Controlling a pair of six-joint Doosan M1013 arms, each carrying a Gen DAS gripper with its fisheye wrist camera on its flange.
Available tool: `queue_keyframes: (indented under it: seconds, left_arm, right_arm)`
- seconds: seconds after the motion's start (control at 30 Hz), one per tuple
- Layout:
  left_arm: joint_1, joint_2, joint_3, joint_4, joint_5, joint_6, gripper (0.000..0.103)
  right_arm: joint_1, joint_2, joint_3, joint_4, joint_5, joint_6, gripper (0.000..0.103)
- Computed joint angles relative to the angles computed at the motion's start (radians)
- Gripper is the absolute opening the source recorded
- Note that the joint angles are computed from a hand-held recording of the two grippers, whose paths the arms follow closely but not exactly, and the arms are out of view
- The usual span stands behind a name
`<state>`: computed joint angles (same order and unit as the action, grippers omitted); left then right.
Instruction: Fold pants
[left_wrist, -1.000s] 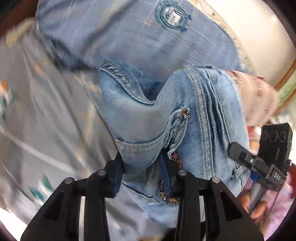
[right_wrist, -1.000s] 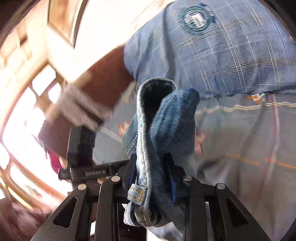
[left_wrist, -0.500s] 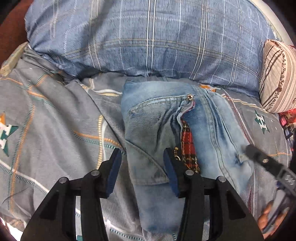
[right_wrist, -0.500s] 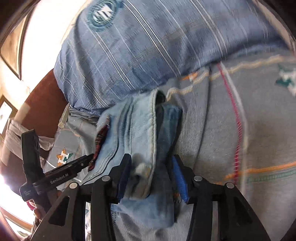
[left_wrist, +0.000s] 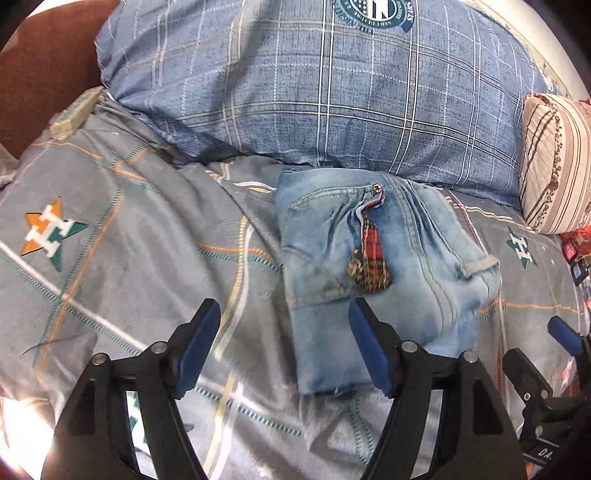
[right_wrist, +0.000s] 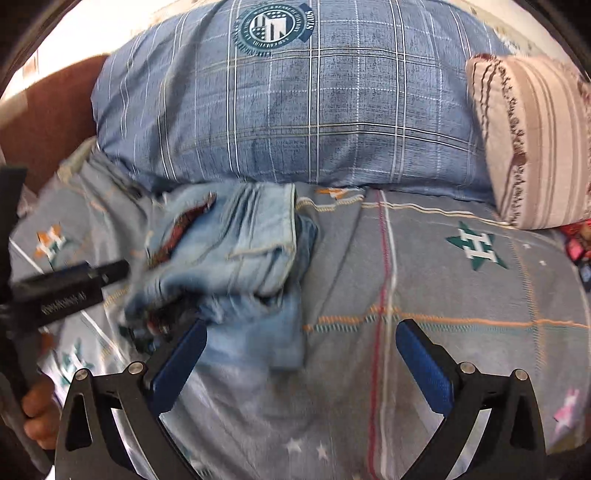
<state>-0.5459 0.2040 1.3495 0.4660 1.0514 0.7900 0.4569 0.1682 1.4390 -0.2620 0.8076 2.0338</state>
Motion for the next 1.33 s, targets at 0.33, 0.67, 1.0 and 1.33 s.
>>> queue_keyframes:
  seconds: [0.33,0.67,1.0,1.33]
  left_arm:
    - [-0.075,-0.028,0.091,0.198,0.104,-0.141,0.083]
    - [-0.083,-0.02,0.089,0.033,0.067,0.027,0.083]
    - [-0.126,-0.057,0.112,0.102,-0.014,0.025,0.085]
    - [-0.132,-0.054,0.117,0.102,0.028,0.03,0.085]
  right_arm:
    - [0.062,-0.063,0.082,-0.277,-0.032,0.158,0.103]
    - [0.05,-0.077,0.1,-0.26,-0.027,0.163,0.103]
    - [0.032,-0.086,0.11,-0.279,-0.016,0.196,0.103]
    - [0.049,-0.09,0.119,-0.396,0.019,0.223,0.103]
